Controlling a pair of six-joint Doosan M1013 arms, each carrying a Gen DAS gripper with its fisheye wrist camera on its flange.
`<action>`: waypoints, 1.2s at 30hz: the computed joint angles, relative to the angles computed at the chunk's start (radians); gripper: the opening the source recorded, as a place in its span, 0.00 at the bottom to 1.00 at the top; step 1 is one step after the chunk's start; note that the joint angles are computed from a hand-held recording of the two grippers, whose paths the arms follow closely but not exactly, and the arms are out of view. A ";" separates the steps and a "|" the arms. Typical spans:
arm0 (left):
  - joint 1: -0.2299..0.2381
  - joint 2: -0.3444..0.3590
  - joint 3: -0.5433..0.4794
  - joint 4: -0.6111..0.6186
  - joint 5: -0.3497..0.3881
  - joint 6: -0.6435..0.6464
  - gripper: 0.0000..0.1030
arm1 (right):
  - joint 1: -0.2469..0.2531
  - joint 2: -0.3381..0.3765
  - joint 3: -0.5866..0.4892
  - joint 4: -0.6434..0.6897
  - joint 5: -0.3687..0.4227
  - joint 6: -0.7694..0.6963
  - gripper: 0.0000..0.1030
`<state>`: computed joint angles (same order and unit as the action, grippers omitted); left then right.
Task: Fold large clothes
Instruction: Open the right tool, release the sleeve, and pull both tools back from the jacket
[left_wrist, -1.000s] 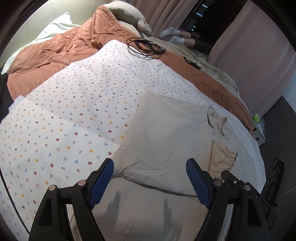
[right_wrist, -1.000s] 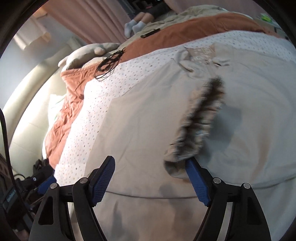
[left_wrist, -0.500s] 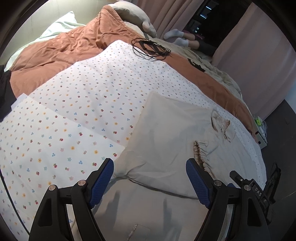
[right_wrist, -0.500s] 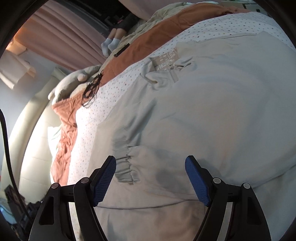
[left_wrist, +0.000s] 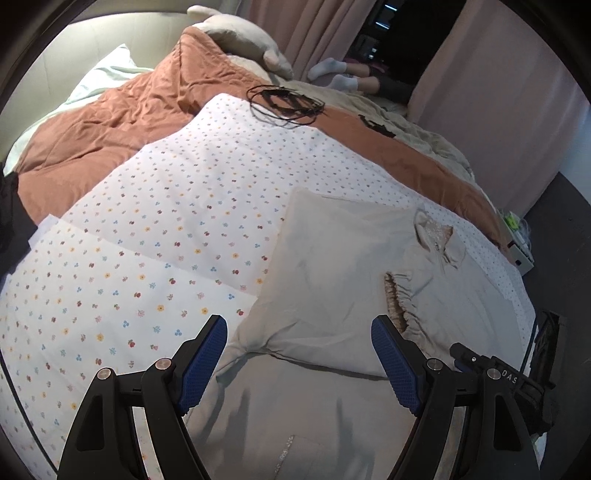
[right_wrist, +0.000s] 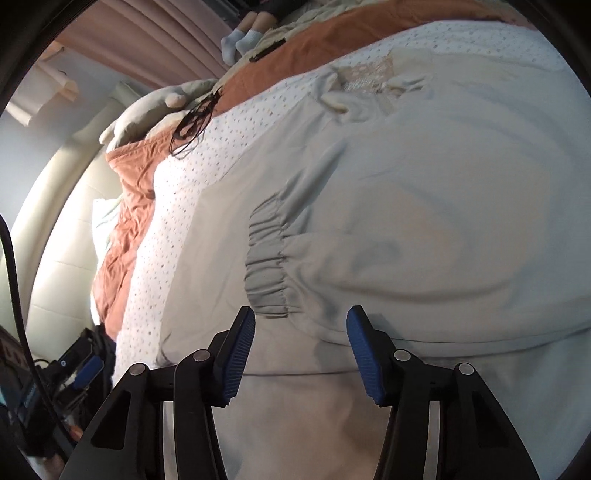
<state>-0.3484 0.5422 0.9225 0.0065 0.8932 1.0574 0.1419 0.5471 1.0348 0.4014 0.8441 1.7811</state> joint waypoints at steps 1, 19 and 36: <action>-0.003 -0.013 0.015 0.013 -0.018 0.005 0.79 | -0.002 -0.013 0.011 -0.027 -0.003 0.018 0.52; -0.047 -0.239 0.299 0.175 -0.148 -0.163 0.86 | -0.024 -0.344 0.382 -0.320 -0.261 0.256 0.89; -0.099 -0.481 0.591 0.240 -0.224 -0.197 0.95 | -0.039 -0.668 0.746 -0.470 -0.377 0.428 1.00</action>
